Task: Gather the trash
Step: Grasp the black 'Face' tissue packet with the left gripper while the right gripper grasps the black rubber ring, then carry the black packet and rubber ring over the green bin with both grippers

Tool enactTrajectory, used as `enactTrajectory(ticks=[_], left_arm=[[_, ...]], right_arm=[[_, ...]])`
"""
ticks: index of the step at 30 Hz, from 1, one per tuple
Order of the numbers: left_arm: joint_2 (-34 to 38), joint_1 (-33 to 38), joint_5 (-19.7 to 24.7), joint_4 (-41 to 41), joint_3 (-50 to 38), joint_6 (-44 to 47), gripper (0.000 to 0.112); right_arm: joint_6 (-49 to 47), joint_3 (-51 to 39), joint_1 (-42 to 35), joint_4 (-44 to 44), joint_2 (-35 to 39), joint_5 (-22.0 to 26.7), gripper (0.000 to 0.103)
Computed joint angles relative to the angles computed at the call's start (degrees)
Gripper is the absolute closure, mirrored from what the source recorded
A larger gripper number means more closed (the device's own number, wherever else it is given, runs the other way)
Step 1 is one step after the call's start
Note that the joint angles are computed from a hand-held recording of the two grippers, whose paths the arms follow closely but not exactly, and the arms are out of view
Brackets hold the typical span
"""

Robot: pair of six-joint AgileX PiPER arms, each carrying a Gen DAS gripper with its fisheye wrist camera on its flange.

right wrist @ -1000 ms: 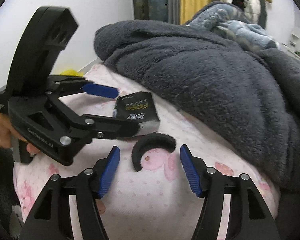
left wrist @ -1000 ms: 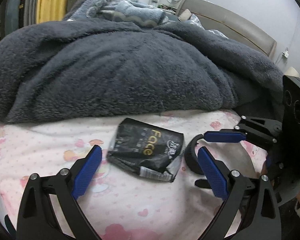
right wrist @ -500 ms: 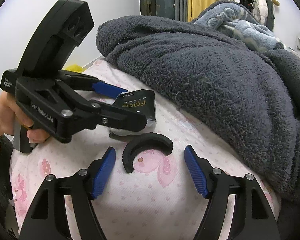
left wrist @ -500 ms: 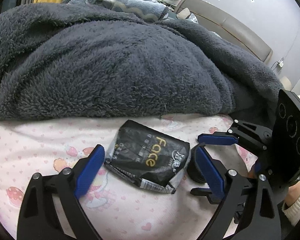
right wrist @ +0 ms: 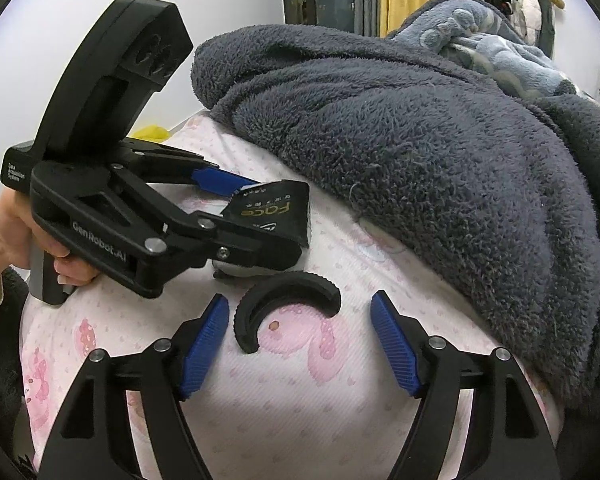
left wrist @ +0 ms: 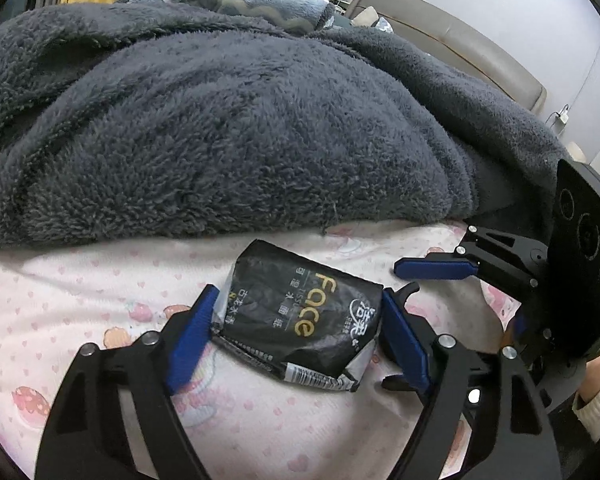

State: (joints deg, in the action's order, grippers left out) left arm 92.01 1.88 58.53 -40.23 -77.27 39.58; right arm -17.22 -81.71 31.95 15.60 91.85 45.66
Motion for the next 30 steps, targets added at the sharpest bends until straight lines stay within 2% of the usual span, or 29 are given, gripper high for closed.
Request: enactTrajectory(ticks=[6, 9, 14, 18, 23, 30], left_arm=[[-0.46, 0.99, 0.48, -1.33, -0.04, 0.67, 0.035], [-1.82, 1.76, 0.11, -1.32, 0.59, 0.84, 0.035], [-4.40, 4.53, 0.86, -1.21, 1.60, 1.19, 0.035], [-5.90, 6.82, 1.66, 0.18, 1.82, 0.16, 0.035], [-7.61, 9.62, 2.32, 1.39, 1.69, 0.68, 0.035], [-10.00, 16.95, 5.70, -0.37, 1.07, 3.06, 0.035]], right_arm=[[-0.66, 0.10, -0.17, 0.46, 0.03, -0.34, 0.029], [0.08, -0.05, 0.38, -0.73, 0.05, -0.53, 0.037], [2.51, -1.37, 1.42, -3.19, 0.90, -0.19, 0.044], [4.49, -2.66, 2.55, -5.14, 1.82, 0.88, 0.056], [10.05, -4.53, 4.10, -9.18, 2.20, 2.05, 0.059], [19.09, -8.90, 7.93, -14.42, 3.13, 3.17, 0.059]])
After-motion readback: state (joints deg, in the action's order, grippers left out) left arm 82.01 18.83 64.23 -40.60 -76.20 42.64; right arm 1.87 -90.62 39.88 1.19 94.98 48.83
